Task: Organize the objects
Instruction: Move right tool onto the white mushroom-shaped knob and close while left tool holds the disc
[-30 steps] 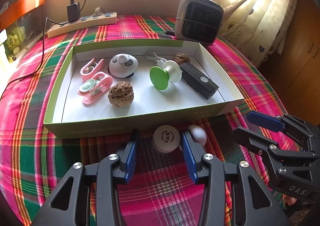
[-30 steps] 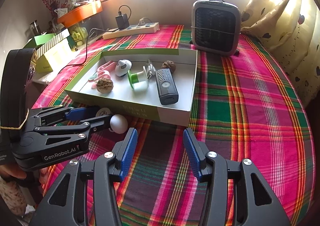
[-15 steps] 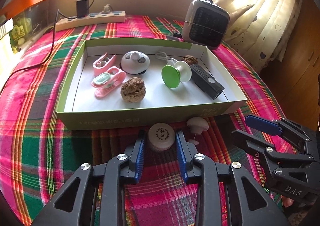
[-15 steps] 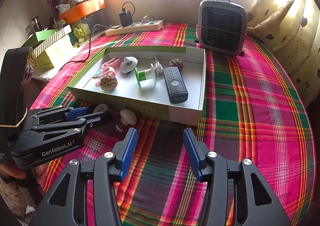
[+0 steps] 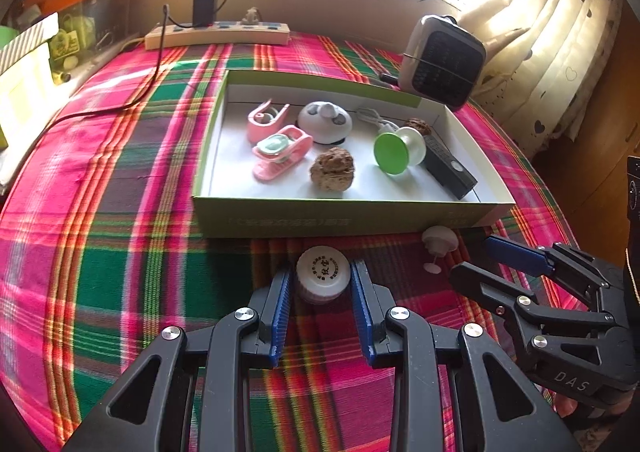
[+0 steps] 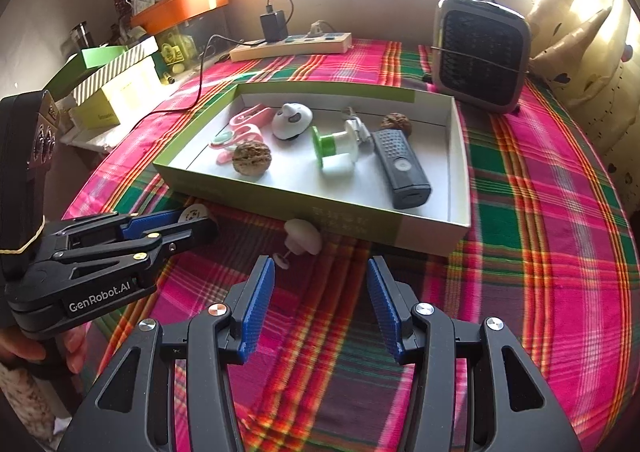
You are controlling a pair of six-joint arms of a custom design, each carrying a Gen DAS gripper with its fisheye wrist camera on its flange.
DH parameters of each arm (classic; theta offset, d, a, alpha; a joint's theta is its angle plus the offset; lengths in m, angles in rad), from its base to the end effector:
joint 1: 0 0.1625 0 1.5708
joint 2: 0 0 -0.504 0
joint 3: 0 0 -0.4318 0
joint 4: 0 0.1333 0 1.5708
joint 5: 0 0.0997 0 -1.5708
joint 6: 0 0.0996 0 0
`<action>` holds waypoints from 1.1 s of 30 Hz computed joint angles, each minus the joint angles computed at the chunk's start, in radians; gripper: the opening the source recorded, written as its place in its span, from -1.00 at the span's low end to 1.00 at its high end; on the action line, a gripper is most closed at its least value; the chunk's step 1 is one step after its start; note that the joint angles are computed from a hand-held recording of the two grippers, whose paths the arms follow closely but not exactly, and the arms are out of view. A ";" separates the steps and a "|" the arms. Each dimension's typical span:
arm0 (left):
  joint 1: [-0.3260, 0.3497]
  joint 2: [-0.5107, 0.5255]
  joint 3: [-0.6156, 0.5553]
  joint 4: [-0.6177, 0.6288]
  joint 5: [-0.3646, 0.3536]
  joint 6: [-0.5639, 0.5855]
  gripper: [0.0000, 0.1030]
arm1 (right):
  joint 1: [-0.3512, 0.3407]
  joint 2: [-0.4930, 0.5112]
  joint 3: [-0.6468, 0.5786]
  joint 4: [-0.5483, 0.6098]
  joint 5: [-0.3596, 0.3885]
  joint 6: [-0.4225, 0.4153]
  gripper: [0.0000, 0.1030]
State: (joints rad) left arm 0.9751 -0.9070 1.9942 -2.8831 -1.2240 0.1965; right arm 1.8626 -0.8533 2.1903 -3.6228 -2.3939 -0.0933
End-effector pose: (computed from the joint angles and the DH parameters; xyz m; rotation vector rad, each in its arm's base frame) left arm -0.2148 -0.6148 0.1081 1.0358 2.6214 -0.4101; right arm 0.2163 -0.5105 0.1364 0.0700 -2.2619 0.9268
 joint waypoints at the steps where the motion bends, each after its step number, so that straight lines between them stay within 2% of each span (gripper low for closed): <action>1: 0.002 -0.002 0.001 -0.001 0.002 -0.001 -0.47 | 0.000 0.005 -0.006 0.003 0.001 0.000 -0.04; 10: 0.017 -0.009 -0.001 -0.008 0.002 0.007 -0.47 | 0.000 0.050 -0.047 0.000 -0.030 -0.001 -0.04; 28: 0.017 -0.010 -0.001 -0.012 0.002 0.009 -0.47 | -0.002 0.075 -0.074 -0.024 -0.085 0.027 -0.04; 33: 0.017 -0.009 -0.001 -0.014 0.004 0.009 -0.46 | -0.003 0.072 -0.068 -0.028 -0.071 0.020 -0.21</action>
